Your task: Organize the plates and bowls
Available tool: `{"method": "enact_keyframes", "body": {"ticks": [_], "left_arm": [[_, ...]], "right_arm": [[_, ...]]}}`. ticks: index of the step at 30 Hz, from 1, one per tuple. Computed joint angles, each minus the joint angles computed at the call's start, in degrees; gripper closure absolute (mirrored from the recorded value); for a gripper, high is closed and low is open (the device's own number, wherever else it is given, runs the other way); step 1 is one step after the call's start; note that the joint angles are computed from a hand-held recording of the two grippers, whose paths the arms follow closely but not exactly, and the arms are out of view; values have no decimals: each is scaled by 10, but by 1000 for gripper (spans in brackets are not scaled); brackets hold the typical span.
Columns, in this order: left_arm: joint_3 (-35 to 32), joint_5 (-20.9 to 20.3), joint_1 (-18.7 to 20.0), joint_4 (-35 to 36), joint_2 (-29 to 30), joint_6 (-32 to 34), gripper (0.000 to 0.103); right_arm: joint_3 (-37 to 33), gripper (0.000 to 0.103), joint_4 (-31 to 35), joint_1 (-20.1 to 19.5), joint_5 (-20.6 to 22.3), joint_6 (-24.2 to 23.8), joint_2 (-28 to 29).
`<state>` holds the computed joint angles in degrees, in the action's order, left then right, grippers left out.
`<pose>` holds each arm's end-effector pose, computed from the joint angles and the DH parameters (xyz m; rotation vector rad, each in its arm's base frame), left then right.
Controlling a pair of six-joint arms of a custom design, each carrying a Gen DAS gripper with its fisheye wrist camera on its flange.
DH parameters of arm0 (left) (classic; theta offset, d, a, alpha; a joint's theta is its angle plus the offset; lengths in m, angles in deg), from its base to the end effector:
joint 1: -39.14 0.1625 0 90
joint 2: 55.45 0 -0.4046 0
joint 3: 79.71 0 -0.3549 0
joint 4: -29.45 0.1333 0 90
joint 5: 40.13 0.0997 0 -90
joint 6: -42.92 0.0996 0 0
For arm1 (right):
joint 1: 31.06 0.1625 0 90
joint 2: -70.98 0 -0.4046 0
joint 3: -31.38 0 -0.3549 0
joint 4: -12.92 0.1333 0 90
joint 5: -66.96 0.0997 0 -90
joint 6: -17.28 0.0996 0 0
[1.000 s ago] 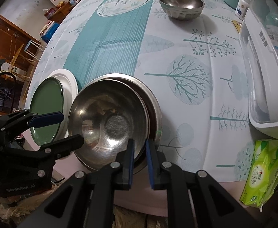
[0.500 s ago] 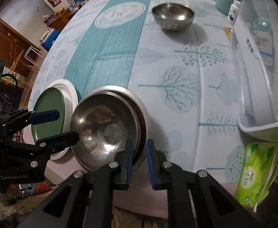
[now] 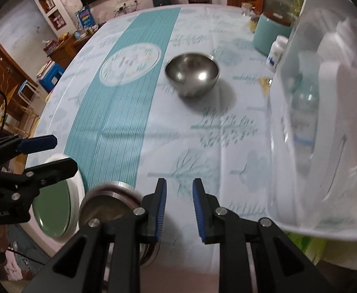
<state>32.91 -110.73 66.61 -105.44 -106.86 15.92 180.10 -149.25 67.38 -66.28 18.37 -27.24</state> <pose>-0.3603 -0.3748 0.0495 0.8878 2.5539 -0.0502 0.1065 -0.2747 0.2585 -0.0275 -2.3762 0.5300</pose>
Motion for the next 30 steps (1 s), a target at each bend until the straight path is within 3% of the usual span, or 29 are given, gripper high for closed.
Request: {"method": "enact_keyframes", "body": {"ticks": [7, 11, 15, 20, 25, 30], "left_arm": [[-91, 29, 20, -14, 57, 60, 27], [-156, 44, 42, -19, 111, 84, 27], [-218, 48, 68, -13, 170, 92, 27], [-279, 30, 101, 1, 228, 81, 27], [-327, 17, 134, 22, 275, 63, 27], [-350, 18, 155, 27, 303, 50, 28]], "right_arm": [[-52, 80, -45, 2, -15, -20, 29], [-89, 69, -103, -2, -22, -42, 64], [-127, 69, -141, -28, -15, -56, 107], [-166, 69, -151, -69, -7, -56, 151], [-198, 69, -105, -120, 35, -28, 170], [-223, 69, -91, -145, 37, -17, 202]]}}
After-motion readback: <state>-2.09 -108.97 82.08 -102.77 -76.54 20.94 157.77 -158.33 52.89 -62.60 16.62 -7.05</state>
